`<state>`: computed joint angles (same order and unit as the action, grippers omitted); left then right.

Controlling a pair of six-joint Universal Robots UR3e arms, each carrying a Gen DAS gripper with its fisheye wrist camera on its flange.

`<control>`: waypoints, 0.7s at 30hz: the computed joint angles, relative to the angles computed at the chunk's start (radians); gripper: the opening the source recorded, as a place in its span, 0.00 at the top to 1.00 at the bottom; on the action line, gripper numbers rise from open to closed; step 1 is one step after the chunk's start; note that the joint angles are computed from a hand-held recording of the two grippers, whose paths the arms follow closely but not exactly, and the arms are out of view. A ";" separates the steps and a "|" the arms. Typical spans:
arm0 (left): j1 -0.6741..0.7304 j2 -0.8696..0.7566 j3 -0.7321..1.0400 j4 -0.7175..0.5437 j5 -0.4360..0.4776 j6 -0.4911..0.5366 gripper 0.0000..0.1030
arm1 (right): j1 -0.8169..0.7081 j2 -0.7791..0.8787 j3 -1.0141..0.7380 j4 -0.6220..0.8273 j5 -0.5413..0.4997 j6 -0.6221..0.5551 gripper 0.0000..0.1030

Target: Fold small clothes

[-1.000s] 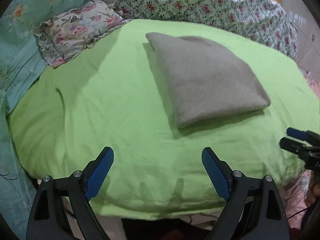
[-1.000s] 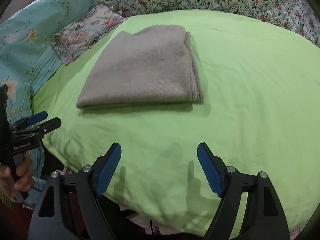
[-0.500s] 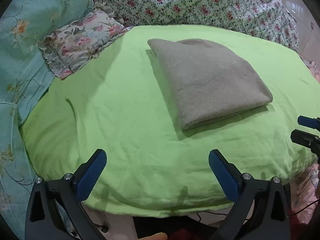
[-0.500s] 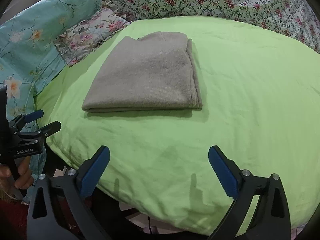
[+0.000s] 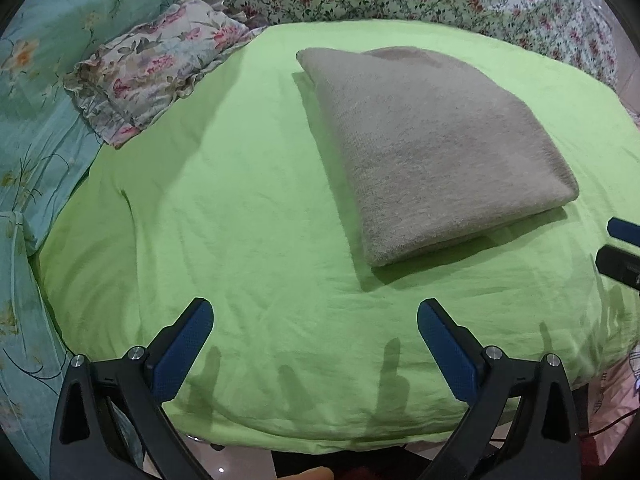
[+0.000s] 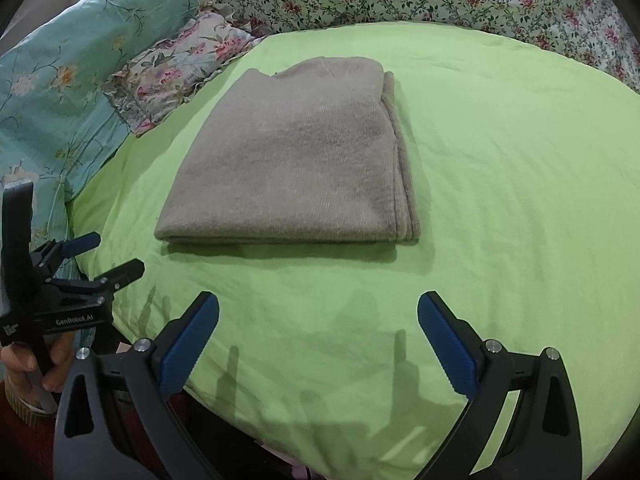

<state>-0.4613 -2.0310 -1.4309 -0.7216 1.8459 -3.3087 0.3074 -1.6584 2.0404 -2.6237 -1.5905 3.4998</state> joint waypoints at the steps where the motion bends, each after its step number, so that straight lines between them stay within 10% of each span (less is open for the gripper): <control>1: 0.002 -0.005 0.013 -0.010 -0.001 0.003 0.01 | -0.005 0.007 -0.012 0.004 0.003 -0.002 0.03; 21: -0.007 -0.152 0.356 -0.159 0.060 0.037 0.01 | -0.050 0.140 -0.295 0.117 0.008 -0.095 0.01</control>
